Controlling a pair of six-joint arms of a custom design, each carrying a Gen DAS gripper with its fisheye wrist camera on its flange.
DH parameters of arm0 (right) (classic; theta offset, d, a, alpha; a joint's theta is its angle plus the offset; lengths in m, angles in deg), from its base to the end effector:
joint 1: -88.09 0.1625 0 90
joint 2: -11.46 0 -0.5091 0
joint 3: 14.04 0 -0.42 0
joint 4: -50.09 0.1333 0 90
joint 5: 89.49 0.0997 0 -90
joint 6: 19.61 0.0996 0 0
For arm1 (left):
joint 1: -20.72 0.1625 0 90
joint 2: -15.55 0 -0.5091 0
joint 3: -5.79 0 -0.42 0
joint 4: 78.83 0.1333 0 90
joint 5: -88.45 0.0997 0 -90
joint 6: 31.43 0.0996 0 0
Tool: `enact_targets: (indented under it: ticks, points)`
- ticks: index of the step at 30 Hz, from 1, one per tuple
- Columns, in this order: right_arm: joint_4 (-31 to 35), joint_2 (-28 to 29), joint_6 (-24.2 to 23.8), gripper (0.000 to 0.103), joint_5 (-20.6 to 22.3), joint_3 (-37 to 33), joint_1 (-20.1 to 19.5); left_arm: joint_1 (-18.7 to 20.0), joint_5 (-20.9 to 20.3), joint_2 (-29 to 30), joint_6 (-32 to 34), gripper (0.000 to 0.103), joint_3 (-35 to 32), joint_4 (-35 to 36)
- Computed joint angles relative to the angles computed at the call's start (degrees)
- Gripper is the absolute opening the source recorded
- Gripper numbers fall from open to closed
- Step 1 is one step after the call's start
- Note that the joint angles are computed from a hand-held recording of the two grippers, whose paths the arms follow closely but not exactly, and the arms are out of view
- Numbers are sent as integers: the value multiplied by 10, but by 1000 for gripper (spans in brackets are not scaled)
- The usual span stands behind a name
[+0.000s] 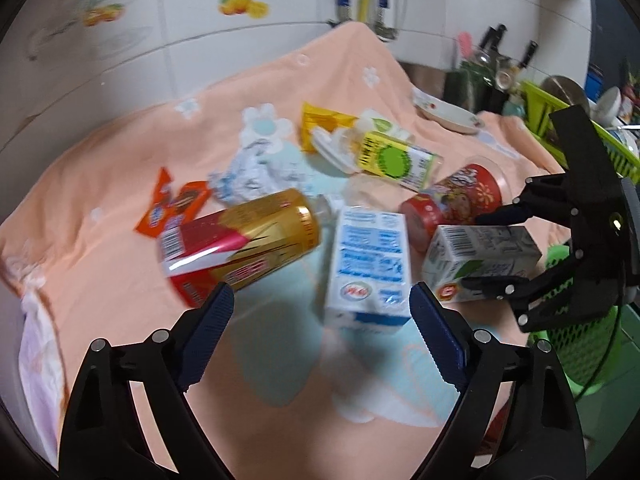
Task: Collect trash
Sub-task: 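Grasp the milk carton with right gripper while left gripper nears the small carton, then drop the milk carton into the green basket while the left gripper grasps the red cup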
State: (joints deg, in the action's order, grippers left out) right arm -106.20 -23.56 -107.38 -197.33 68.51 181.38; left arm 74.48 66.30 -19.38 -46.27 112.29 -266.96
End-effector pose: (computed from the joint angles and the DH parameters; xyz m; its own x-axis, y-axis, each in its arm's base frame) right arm 0.1500 -0.8181 0.0871 0.0171 -0.9429 0.3326 -0.9574 0.0805 0.2774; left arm -0.2060 -0.6625 0.0665 -0.6660 -0.2922 -0.6863 0.3706 0.6689 -0.6444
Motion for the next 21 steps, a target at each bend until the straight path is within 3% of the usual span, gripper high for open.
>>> enact_targets:
  ticks: [3, 8, 17, 21]
  points:
    - [2, -10, 17, 46, 12, 6, -3, 12, -30, 3, 10, 88, -22, 24]
    - [5, -31, 52, 40, 32, 19, -11, 29, -57, 15, 21, 87, -64, 68]
    - [-1, -78, 96, 38, 70, 58, -31, 51, -69, 34, 4, 88, -117, 141]
    - [-17, -97, 114, 38, 80, 75, -42, 52, -67, 35, -4, 88, -120, 141]
